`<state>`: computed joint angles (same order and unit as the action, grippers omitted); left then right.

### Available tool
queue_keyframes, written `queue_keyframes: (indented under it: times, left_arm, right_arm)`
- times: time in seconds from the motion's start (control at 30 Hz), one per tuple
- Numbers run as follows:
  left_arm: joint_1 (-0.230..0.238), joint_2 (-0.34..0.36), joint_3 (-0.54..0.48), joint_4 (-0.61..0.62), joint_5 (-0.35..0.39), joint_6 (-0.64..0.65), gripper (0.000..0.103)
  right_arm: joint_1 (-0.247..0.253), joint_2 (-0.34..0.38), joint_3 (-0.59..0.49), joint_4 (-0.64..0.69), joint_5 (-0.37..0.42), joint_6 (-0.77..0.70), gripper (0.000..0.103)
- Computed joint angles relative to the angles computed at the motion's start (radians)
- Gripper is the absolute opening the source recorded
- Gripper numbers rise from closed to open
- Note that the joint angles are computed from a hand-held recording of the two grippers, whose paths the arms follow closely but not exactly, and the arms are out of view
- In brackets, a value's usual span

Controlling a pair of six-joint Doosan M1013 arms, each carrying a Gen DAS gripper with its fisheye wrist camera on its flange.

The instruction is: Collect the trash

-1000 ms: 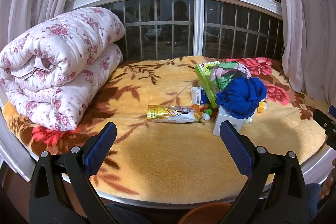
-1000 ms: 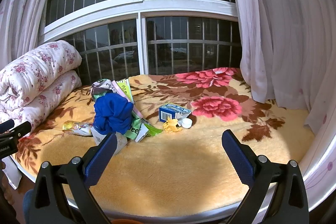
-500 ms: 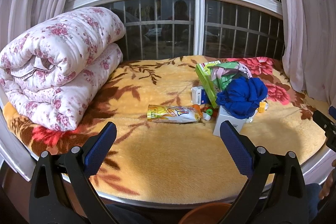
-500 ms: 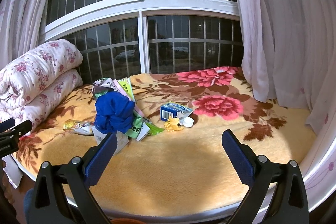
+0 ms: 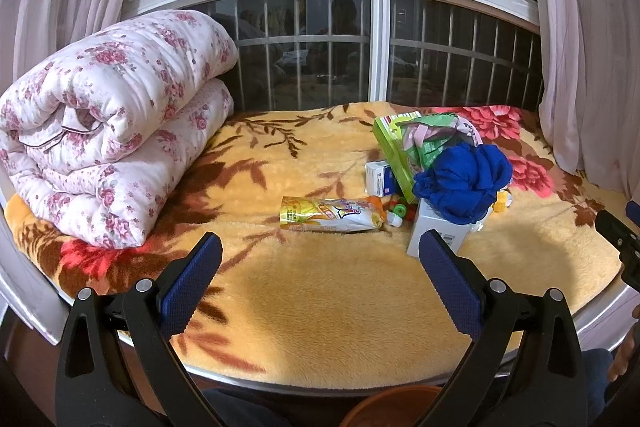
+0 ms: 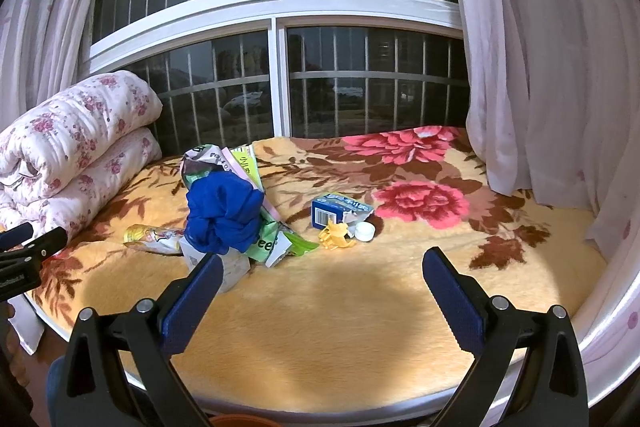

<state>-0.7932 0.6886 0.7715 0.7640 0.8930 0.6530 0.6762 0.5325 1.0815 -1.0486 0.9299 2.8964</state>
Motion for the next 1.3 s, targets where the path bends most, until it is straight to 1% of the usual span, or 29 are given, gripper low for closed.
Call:
queue_keyframes:
  times: [0.07,0.27,0.33,1.0,1.13,1.27,1.3]
  left_arm:
    - [-0.001,0.0,-0.001,-0.001,0.002,0.001,0.096]
    - [0.0,0.001,-0.003,-0.006,0.003,0.007,0.096]
    - [0.0,0.008,-0.018,-0.013,0.01,0.018,0.096]
    - [0.001,0.01,-0.017,-0.016,0.011,0.016,0.096]
    - [0.007,0.005,0.013,-0.014,-0.001,-0.002,0.096]
    - [0.011,-0.003,0.03,-0.012,0.001,-0.013,0.096]
    - [0.014,-0.002,0.025,-0.017,0.009,-0.009,0.096]
  right_arm:
    - [-0.01,-0.001,-0.007,0.017,-0.007,-0.019,0.099]
    - [-0.009,0.001,-0.009,0.017,-0.005,-0.019,0.099]
    - [-0.009,0.001,-0.009,0.017,-0.005,-0.019,0.099]
    - [-0.009,0.007,-0.014,0.034,-0.012,-0.031,0.099]
    - [-0.025,0.021,-0.042,0.111,-0.064,-0.096,0.099]
    - [-0.054,0.055,-0.1,0.274,-0.162,-0.244,0.099]
    - [-0.06,0.071,-0.125,0.311,-0.165,-0.28,0.099]
